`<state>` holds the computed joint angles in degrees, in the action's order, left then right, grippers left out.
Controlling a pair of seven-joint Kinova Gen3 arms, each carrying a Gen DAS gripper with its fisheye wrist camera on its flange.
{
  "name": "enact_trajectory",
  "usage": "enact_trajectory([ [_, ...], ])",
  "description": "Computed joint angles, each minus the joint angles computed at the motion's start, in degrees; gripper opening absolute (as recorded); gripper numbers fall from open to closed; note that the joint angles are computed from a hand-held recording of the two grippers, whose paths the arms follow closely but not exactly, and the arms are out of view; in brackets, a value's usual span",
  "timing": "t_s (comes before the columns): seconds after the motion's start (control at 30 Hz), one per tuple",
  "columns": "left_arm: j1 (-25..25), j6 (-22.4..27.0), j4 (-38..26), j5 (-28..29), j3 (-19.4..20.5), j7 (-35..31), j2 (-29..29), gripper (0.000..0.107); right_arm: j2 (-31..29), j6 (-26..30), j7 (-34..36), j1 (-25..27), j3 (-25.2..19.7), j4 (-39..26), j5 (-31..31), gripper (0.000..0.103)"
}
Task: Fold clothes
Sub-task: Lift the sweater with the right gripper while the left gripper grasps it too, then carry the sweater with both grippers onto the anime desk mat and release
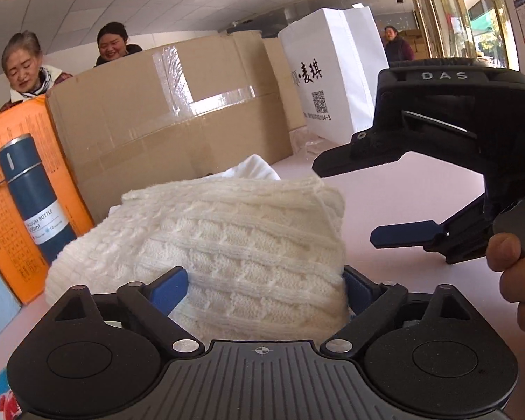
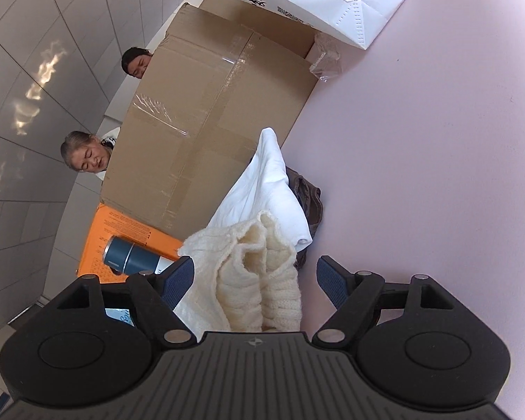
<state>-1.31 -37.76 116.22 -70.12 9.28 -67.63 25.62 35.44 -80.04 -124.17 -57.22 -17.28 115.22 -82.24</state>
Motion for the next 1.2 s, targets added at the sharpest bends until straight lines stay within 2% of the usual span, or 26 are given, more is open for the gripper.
enact_trajectory([
  [0.03,-0.7,-0.9,0.0,0.1,0.0,0.2,0.2,0.073,0.1,0.1,-0.6,0.2,0.2,0.3,0.7,0.080],
  [0.07,-1.8,-1.9,0.0,0.3,0.4,1.3,0.4,0.045,0.0,0.6,-0.8,0.5,0.2,0.4,1.5,0.081],
  [0.1,-2.4,-3.5,0.2,0.9,-0.1,2.8,0.5,0.025,0.0,1.2,-1.0,0.9,0.3,0.6,2.2,0.081],
  [0.17,-4.2,-6.5,0.1,1.3,-0.3,5.4,0.8,0.020,-0.2,2.7,-0.2,1.5,0.4,0.3,3.1,0.081],
  [0.4,-5.7,-11.7,1.5,7.3,-2.2,6.5,0.0,0.018,-1.5,10.5,7.3,4.8,0.5,-3.4,2.9,0.080],
  [0.43,-6.0,-12.2,1.7,8.1,-2.4,6.5,-0.1,0.018,-1.8,12.3,8.6,5.2,0.7,-4.1,2.9,0.074],
  [0.5,-6.8,-13.3,2.5,9.1,-2.9,6.6,-0.5,0.017,-1.9,15.7,9.4,6.7,0.3,-5.0,4.8,0.041],
  [0.53,-7.1,-13.6,2.8,9.6,-3.1,6.7,-0.8,0.017,-1.8,16.4,10.7,6.3,0.6,-5.8,5.0,0.021],
  [0.57,-7.5,-14.0,3.3,10.4,-3.4,6.5,-1.0,0.016,-1.5,16.2,12.9,5.8,0.5,-7.0,4.5,0.019],
  [0.6,-7.8,-14.6,4.0,11.5,-3.7,5.8,-1.3,0.016,-1.0,15.6,15.2,5.9,-0.2,-8.2,4.2,0.018],
  [0.7,-10.0,-17.7,6.4,14.2,-4.8,4.3,-2.0,0.015,-0.1,13.8,22.1,2.4,1.4,-11.9,3.5,0.016],
  [0.77,-12.0,-20.8,8.0,15.6,-5.5,3.8,-2.6,0.015,0.4,10.9,24.7,2.0,-0.2,-13.2,6.7,0.016],
  [0.83,-14.0,-24.9,9.9,17.2,-6.5,2.8,-3.3,0.015,0.4,10.3,24.5,-0.2,1.8,-13.3,11.3,0.016],
  [0.9,-16.4,-29.3,11.7,18.4,-7.7,2.1,-3.8,0.015,0.4,12.9,23.9,-2.4,5.6,-14.3,16.0,0.016],
  [1.03,-20.8,-36.7,15.3,21.9,-10.6,-0.4,-4.2,0.015,1.9,19.5,26.0,-1.2,6.8,-19.3,24.6,0.016],
  [1.2,-24.6,-42.9,20.4,29.4,-14.0,-7.2,-3.7,0.015,7.5,30.4,31.6,6.2,0.0,-30.8,33.8,0.016],
])
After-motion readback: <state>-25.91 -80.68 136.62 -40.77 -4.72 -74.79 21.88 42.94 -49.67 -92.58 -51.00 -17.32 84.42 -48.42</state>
